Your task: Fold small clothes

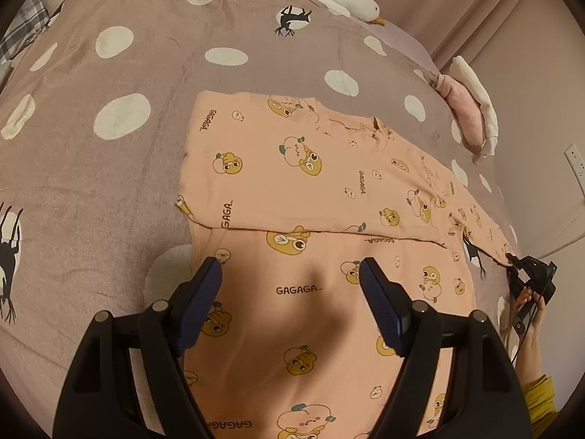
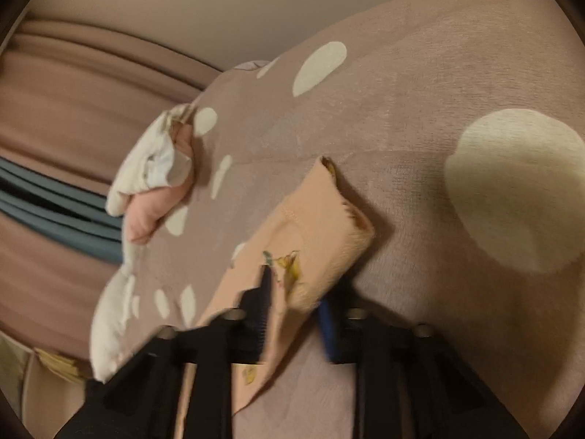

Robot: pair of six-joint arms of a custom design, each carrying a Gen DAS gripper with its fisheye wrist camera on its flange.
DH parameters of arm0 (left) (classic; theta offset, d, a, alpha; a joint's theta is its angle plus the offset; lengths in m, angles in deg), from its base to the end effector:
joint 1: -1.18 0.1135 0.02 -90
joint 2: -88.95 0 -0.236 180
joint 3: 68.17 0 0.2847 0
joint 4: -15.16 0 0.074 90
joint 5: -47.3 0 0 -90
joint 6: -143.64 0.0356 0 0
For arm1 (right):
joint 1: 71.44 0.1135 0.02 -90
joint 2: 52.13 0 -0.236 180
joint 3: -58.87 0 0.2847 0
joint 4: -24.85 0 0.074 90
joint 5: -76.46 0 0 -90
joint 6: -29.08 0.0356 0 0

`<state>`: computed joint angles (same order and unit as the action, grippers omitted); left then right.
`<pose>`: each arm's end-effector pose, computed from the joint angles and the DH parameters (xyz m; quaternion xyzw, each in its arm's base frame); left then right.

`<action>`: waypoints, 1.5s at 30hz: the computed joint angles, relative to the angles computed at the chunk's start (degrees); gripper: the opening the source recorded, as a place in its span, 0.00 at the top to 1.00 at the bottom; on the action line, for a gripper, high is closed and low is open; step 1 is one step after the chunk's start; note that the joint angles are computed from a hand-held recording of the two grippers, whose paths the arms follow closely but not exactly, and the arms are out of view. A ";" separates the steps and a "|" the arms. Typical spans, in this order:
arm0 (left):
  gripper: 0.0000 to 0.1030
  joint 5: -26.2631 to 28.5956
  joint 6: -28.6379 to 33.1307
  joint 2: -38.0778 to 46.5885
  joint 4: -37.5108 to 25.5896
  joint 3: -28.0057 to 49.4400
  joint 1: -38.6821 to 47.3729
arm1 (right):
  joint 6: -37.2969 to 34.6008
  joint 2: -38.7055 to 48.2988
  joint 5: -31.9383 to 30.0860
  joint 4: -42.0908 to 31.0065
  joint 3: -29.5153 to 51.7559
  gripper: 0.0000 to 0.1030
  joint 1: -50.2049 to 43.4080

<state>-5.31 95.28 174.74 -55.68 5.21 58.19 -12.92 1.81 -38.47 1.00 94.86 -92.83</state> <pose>0.1775 0.2338 0.1861 -0.1078 0.9396 -0.1663 0.2790 0.2207 -0.0703 0.1457 0.4349 0.7830 0.2835 0.3427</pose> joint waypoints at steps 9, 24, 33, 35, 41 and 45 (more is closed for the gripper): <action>0.25 2.44 2.85 1.63 -3.28 1.92 3.53 | -11.34 -3.70 17.98 -15.57 17.91 0.92 20.92; 0.25 6.95 11.30 13.84 -13.52 16.74 19.24 | -24.37 47.72 55.18 -28.48 72.94 0.93 78.21; 0.25 5.52 9.46 21.17 -13.22 23.45 22.97 | -32.63 73.93 53.18 -39.53 92.25 0.92 88.21; 0.25 5.50 9.02 21.78 -13.65 24.13 22.94 | -33.87 76.67 51.63 -42.46 96.13 0.81 89.03; 0.25 6.20 9.30 20.01 -14.08 23.32 20.98 | -37.97 66.29 44.12 -37.09 84.93 0.60 88.46; 0.25 8.14 9.93 18.14 -15.68 22.88 17.51 | -35.96 48.72 33.68 -24.48 65.32 0.54 85.18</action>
<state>2.84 105.21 192.88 -71.36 28.09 75.70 -48.89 50.53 -4.79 -23.49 160.18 -7.64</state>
